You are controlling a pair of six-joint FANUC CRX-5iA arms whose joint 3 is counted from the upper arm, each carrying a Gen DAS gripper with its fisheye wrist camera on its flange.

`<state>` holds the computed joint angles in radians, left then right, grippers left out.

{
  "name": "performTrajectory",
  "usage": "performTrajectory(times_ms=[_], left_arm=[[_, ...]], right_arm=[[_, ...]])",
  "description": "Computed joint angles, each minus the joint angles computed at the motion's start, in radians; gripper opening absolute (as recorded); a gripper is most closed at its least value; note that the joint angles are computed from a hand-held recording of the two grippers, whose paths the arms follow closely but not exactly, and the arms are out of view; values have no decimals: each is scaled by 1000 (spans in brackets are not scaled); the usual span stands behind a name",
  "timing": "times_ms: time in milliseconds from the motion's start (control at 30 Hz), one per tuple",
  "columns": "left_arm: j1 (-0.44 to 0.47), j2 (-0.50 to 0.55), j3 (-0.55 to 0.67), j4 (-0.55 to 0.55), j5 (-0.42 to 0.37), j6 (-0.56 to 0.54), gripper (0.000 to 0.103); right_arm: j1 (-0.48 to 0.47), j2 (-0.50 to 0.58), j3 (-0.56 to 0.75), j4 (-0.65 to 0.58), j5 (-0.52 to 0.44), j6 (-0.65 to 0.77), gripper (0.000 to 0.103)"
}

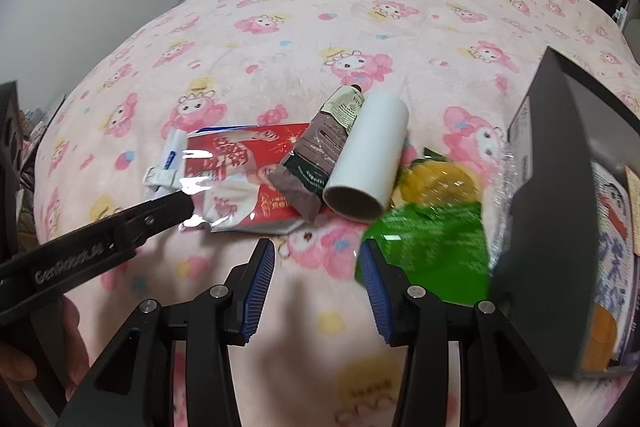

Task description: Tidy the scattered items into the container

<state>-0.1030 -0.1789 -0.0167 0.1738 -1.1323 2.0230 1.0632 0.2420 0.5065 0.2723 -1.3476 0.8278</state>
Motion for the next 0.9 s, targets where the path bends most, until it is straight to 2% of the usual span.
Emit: performTrajectory(times_ms=[67,133,167,200,333,500,567,767,900], left_arm=[[1,14,-13,11,20,-4,49],[-21,27,10,-30,6,9,47],[-24,22,4,-24,19,-16,29],[-18,16,-12,12,32,-51,23],[-36,13,1,-12,22,-42,23],[7,-37,-79,108,91,-111,10],[10,-68,-107,137,114,-125,8],[1,-169,-128,72,78,-36,6],[-17,-236,-99,-116,-9,132,7]], right_arm=[[-1,8,0,7,2,-1,41],[2,6,-9,20,2,-5,41],[4,4,-14,25,-2,-5,41],[6,-1,-19,29,-4,-7,41],[10,-15,-34,40,-8,-27,41],[23,-30,-41,51,-25,-47,41],[33,-37,-44,60,-32,-55,41],[60,-60,-57,72,-38,-78,41],[69,-56,-51,58,-43,-62,41]])
